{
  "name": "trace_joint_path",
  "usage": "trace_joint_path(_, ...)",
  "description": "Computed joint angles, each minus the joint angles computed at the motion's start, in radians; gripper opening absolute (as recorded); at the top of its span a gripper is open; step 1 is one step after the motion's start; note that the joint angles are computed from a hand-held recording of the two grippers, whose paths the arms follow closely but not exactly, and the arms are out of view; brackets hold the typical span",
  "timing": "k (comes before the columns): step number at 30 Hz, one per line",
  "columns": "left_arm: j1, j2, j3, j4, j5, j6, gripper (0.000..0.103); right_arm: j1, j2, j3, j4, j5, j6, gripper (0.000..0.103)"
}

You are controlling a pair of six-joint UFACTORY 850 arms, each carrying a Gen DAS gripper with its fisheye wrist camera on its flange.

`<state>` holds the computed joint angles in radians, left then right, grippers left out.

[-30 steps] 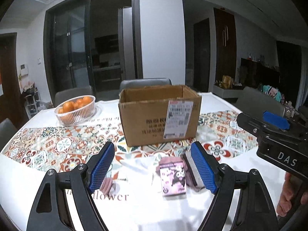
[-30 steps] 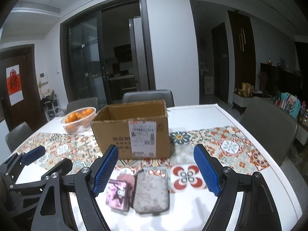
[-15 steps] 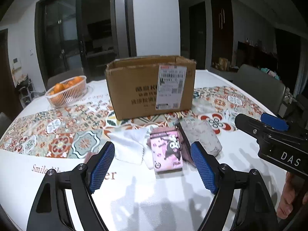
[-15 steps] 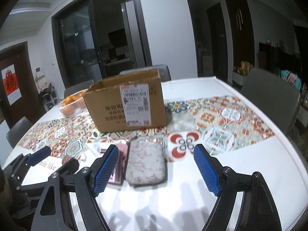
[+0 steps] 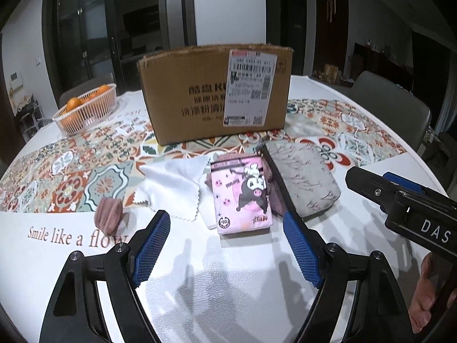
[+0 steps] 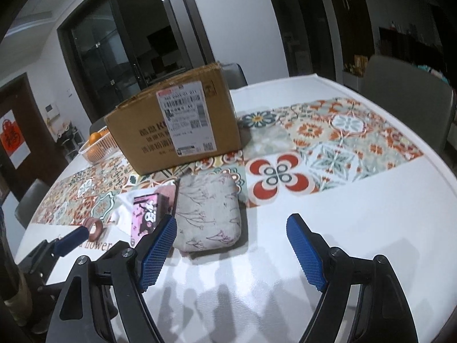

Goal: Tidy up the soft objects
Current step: 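Grasp the pink Kuromi tissue pack with the left tool while the right tool grasps the floral pouch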

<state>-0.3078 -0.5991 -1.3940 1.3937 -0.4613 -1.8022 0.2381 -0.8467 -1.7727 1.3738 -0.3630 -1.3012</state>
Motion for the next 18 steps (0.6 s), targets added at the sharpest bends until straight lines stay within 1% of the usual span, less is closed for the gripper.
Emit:
trace_joint_path(5,0.01,-0.029,-0.029,-0.062,0.019,0.059,0.081,0.002,-0.036,-0.042,-0.104,-0.019,0.125,0.075)
trace_joint_path(11,0.027,-0.059,-0.069,-0.132,0.048,0.117,0.081,0.005,-0.074,-0.092,-0.175,-0.041,0.206,0.071)
trace_joint_path(18,0.035,-0.093,-0.111,-0.179,0.047,0.182,0.081,0.005,-0.129,-0.171,-0.26,-0.089,0.333,0.067)
